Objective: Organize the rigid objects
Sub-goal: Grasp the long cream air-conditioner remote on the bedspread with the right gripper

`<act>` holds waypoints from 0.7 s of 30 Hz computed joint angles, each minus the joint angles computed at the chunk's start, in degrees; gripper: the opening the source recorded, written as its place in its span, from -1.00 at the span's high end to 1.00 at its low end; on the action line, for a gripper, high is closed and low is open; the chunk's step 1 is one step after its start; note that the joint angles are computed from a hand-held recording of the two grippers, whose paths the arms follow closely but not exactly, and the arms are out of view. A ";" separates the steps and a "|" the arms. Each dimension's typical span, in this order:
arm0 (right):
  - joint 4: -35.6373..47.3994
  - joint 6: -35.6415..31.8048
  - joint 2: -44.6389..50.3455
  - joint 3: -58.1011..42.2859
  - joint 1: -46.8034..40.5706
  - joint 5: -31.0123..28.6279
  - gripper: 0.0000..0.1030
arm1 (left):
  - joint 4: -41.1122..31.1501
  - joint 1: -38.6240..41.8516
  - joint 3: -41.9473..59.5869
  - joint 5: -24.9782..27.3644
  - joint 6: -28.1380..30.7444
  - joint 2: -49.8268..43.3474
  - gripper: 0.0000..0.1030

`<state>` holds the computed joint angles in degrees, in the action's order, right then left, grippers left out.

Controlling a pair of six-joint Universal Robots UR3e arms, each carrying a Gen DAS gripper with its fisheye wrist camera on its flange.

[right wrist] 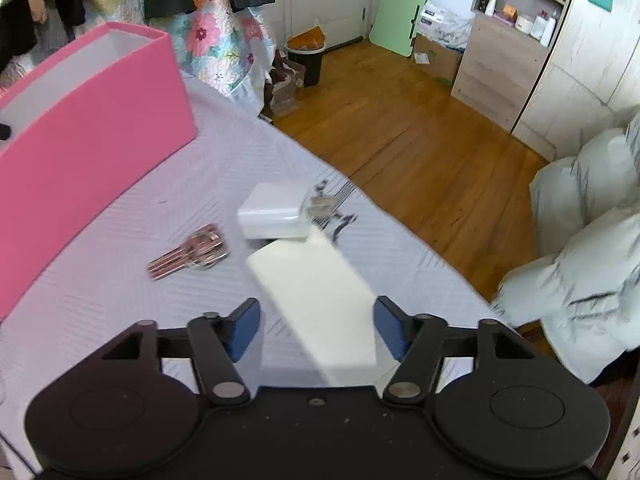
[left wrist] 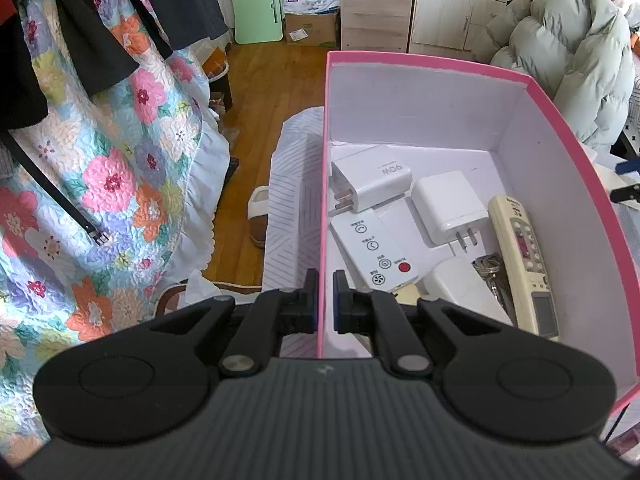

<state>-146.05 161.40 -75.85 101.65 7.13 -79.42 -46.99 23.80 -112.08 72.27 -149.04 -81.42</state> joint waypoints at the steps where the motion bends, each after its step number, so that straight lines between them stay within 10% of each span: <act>1: 0.87 -0.96 0.88 -1.31 0.02 -0.22 -0.36 | 0.04 -0.09 0.08 0.13 -0.10 -0.11 0.89; 10: 13.12 -0.41 3.70 -8.43 0.51 -0.60 -0.50 | -1.40 0.14 1.04 -0.13 0.19 -0.56 0.89; 21: 5.76 8.97 -6.78 6.24 0.96 -1.17 -0.20 | -0.97 -0.30 1.11 0.70 0.42 -0.84 0.89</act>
<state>-140.29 170.37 -82.63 107.89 8.09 -80.59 -47.96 23.50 -110.97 72.98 -148.62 -82.26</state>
